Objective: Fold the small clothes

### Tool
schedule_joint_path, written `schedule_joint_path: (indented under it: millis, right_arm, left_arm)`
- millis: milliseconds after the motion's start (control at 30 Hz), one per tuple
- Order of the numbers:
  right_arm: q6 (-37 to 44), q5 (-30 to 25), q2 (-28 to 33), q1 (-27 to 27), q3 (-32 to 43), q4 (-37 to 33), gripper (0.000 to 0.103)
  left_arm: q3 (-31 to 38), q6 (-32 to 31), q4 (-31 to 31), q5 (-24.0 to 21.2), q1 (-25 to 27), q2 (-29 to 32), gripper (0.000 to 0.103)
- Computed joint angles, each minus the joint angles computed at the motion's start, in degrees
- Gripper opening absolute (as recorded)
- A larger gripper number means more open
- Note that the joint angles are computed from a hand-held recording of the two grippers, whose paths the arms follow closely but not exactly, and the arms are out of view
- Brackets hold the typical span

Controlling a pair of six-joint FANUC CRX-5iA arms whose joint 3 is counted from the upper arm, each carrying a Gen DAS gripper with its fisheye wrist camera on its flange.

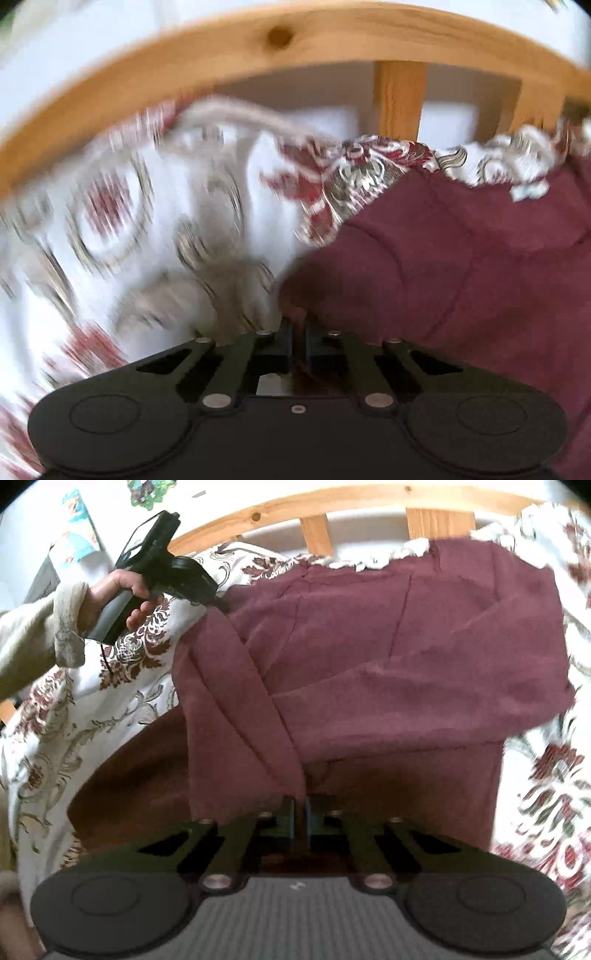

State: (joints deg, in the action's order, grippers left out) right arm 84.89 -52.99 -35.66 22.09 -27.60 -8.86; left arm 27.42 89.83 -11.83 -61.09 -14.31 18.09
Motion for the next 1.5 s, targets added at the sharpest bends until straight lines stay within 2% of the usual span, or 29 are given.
schedule_joint_path:
  millis: [100, 200, 233, 300, 367, 400, 433, 467, 533, 633, 733, 800, 833, 867, 967, 1033, 1100, 1133, 1167, 1233, 1267, 1300, 1367, 1467, 1500]
  right_arm:
    - [-2.17, 0.85, 0.2, 0.6, -0.13, 3.12, 0.007]
    - [-4.04, 1.57, 1.42, 0.55, -0.15, 5.59, 0.007]
    - [-5.05, 2.04, 1.61, 0.44, -0.35, 6.15, 0.007]
    - [-5.89, 2.77, 1.17, 0.9, -1.12, 7.24, 0.009]
    - [-9.42, 3.75, -0.19, 3.2, -3.13, 11.53, 0.021]
    - [-9.54, 3.8, -0.56, 3.33, -3.44, 11.71, 0.026]
    - [-8.33, 3.58, -0.57, 2.52, -3.06, 10.01, 0.039]
    - [-8.13, 3.36, -0.69, 2.1, -2.91, 8.97, 0.049]
    - [-7.43, 2.48, -0.23, 0.5, -2.01, 5.87, 0.05]
    - [-6.94, 1.69, 0.35, -1.84, -1.05, 1.66, 0.051]
    - [-8.4, 1.39, 0.39, -1.65, -1.23, 1.24, 0.05]
    - [-13.69, 2.17, -0.7, 1.68, -3.27, 6.97, 0.018]
    - [-16.78, 2.37, -1.38, 3.67, -4.42, 10.82, 0.007]
    - [-18.42, 2.84, -2.39, 4.84, -5.29, 13.21, 0.007]
    - [-25.12, 3.26, -5.97, 9.94, -8.51, 23.8, 0.007]
    - [-24.81, 2.02, -6.07, 11.19, -8.44, 25.7, 0.008]
    - [-28.55, -0.19, -5.86, 13.37, -9.43, 29.78, 0.021]
    - [-31.86, -1.37, -6.28, 15.07, -10.6, 33.1, 0.036]
    - [-35.51, -2.8, -7.01, 16.81, -11.88, 36.43, 0.043]
    - [-38.66, -5.29, -9.32, 18.94, -12.79, 37.68, 0.048]
    - [-39.09, -7.05, -10.58, 19.85, -12.82, 37.19, 0.058]
    - [-40.37, -9.78, -12.18, 21.43, -12.97, 37.03, 0.063]
    - [-43.63, -15.62, -15.21, 25.13, -13.17, 36.73, 0.066]
    - [-52.66, -26.2, -19.99, 34.9, -14.57, 39.12, 0.07]
    - [-54.72, -28.05, -20.71, 36.27, -14.52, 38.23, 0.07]
  left_arm:
    - [2.55, 1.72, -8.94, -0.99, -3.31, 0.95, 0.004]
    - [5.29, 2.46, -8.94, -4.2, -3.49, 3.24, 0.014]
    - [4.43, 2.86, -6.47, -3.39, -2.49, 2.94, 0.02]
    - [0.8, 2.46, 0.44, -0.93, 0.09, 1.13, 0.038]
    - [-4.6, 1.52, 4.17, 3.15, 1.4, -2.4, 0.07]
    - [-8.29, 0.92, 5.14, 6.24, 1.9, -5.07, 0.075]
    - [-11.21, 0.13, 5.94, 8.4, 2.26, -7.27, 0.081]
    - [-14.31, -1.5, 7.43, 10.24, 2.75, -9.49, 0.083]
    - [-19.81, -5.96, 11.59, 11.49, 3.78, -13.29, 0.083]
    - [-27.38, -11.54, 17.88, 10.63, 5.08, -18.05, 0.083]
    - [-33.84, -14.23, 22.55, 11.0, 5.58, -21.93, 0.082]
    - [-36.81, -13.76, 25.31, 10.07, 6.04, -23.73, 0.076]
    - [-37.77, -13.5, 26.67, 8.56, 6.35, -24.39, 0.069]
    - [-38.42, -13.51, 27.49, 7.18, 6.54, -24.93, 0.066]
    - [-40.63, -13.58, 26.76, 4.85, 6.22, -27.88, 0.066]
    - [-42.49, -14.79, 26.66, 5.06, 6.4, -29.68, 0.067]
    - [-45.49, -15.67, 28.84, 6.81, 7.48, -31.16, 0.067]
    - [-47.01, -16.01, 30.69, 7.66, 8.23, -31.71, 0.066]
    - [-49.23, -16.96, 33.99, 8.88, 9.35, -32.43, 0.066]
    - [-52.52, -19.56, 40.49, 9.77, 11.3, -33.02, 0.063]
    - [-53.14, -20.64, 42.66, 9.56, 11.86, -32.67, 0.059]
    - [-53.4, -22.01, 44.59, 9.12, 12.27, -32.12, 0.057]
    - [-53.31, -24.03, 46.73, 8.68, 12.56, -31.1, 0.054]
    - [-52.41, -24.18, 46.95, 7.69, 12.59, -29.54, 0.052]
    - [-52.37, -24.45, 46.95, 7.61, 12.45, -29.34, 0.052]
